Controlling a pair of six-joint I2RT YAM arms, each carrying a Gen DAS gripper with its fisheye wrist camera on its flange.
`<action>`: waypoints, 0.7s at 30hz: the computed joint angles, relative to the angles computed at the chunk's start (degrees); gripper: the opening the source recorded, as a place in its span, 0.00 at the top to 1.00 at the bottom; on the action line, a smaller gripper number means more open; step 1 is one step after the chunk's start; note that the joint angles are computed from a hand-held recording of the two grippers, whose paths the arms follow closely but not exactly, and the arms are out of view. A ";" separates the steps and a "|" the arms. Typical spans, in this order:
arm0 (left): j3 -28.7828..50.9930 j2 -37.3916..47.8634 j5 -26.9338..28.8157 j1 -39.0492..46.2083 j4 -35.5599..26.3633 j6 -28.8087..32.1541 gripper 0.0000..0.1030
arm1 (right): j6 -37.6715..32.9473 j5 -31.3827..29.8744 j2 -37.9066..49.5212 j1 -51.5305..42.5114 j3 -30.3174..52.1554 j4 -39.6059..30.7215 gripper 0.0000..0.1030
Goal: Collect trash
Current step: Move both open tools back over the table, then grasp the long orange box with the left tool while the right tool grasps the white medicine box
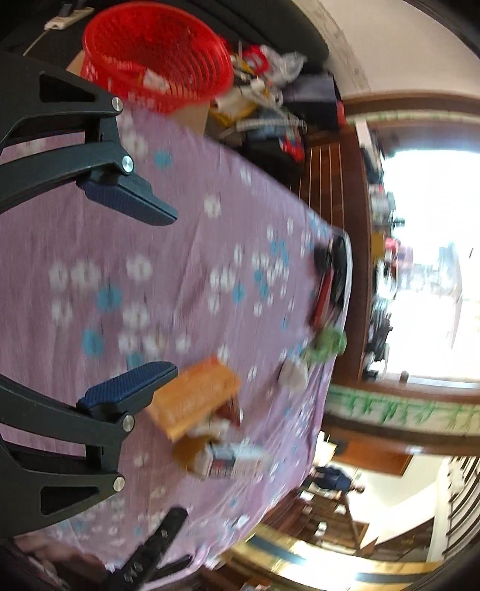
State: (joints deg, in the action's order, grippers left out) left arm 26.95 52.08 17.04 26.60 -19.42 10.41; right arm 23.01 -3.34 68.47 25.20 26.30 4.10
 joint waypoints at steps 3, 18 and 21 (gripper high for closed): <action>2.17 3.28 -4.06 -8.12 -0.08 -4.78 0.20 | -0.32 -2.54 0.03 -4.22 -1.61 1.23 0.56; 11.19 26.37 -27.15 -33.94 4.50 -18.78 0.18 | -0.44 -9.50 -3.35 -9.87 -7.24 7.35 0.50; 10.32 28.28 -31.72 -35.15 7.34 -17.41 0.21 | -0.44 -10.81 -4.21 -10.51 -8.24 8.47 0.49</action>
State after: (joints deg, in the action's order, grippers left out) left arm 37.26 80.36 -14.68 -8.54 -12.08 -7.00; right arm 22.56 -14.15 64.26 14.69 18.06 12.57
